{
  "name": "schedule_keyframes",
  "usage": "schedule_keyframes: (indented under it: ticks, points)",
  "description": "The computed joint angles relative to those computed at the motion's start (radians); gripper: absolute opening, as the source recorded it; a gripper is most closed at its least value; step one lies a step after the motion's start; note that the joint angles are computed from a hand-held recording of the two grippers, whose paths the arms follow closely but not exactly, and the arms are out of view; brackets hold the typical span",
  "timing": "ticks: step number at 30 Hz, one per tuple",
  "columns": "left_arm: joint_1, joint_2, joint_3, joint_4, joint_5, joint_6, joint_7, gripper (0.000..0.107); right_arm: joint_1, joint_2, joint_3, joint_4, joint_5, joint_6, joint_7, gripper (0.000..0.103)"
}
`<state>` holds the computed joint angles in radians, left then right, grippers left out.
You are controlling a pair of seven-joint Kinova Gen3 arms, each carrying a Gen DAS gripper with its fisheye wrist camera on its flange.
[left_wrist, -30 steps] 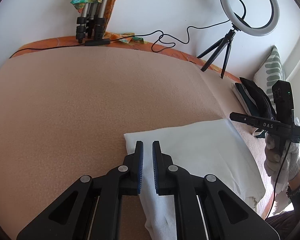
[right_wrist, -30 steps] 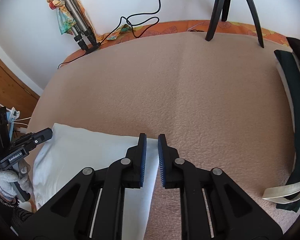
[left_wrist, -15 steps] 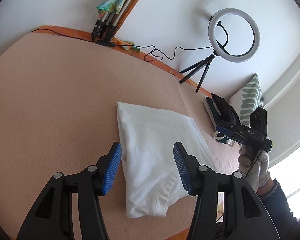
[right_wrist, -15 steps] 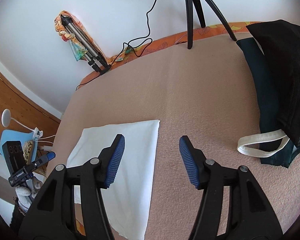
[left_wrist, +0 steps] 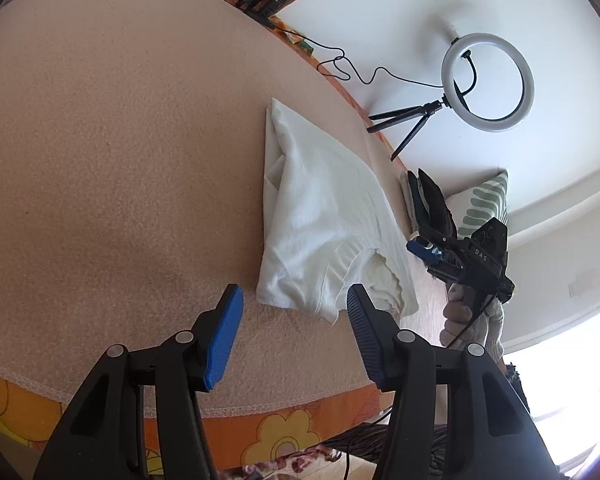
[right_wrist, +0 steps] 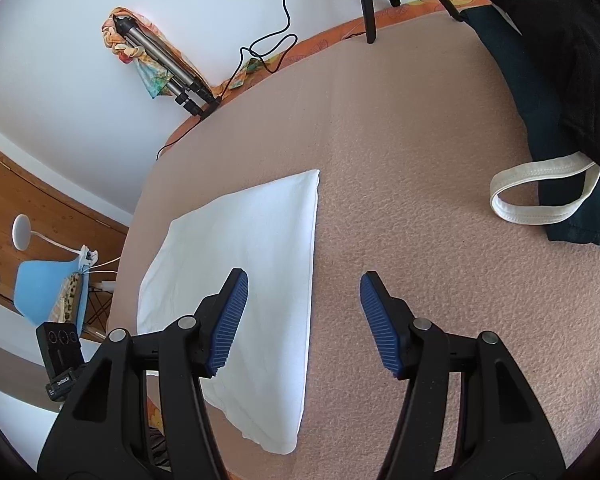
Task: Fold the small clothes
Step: 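Move both open tools to opposite sides of the folded shirt, then close both tools on the folded shirt's sides and lift it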
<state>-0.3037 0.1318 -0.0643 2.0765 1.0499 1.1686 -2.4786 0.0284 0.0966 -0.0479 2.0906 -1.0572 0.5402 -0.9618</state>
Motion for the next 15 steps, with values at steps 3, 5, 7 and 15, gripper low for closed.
schedule_keyframes:
  ticks: [3, 5, 7, 15]
  points:
    - [0.005, 0.016, 0.005, 0.002, -0.006, 0.006, 0.014, 0.053, 0.002, 0.028, -0.001, -0.019, 0.014, 0.026, -0.017, 0.062]
    - [0.006, 0.025, 0.009, 0.004, -0.001, 0.009, 0.014, 0.053, 0.011, 0.047, -0.005, -0.029, 0.01, 0.041, -0.015, 0.062]
    - [0.006, 0.026, 0.012, 0.006, 0.007, 0.011, 0.011, 0.053, 0.031, 0.067, -0.011, -0.034, -0.021, 0.06, 0.008, 0.062]
    - [0.014, 0.061, 0.029, -0.006, 0.034, 0.034, 0.003, 0.053, 0.13, 0.149, -0.024, -0.03, -0.238, 0.18, 0.244, 0.062]
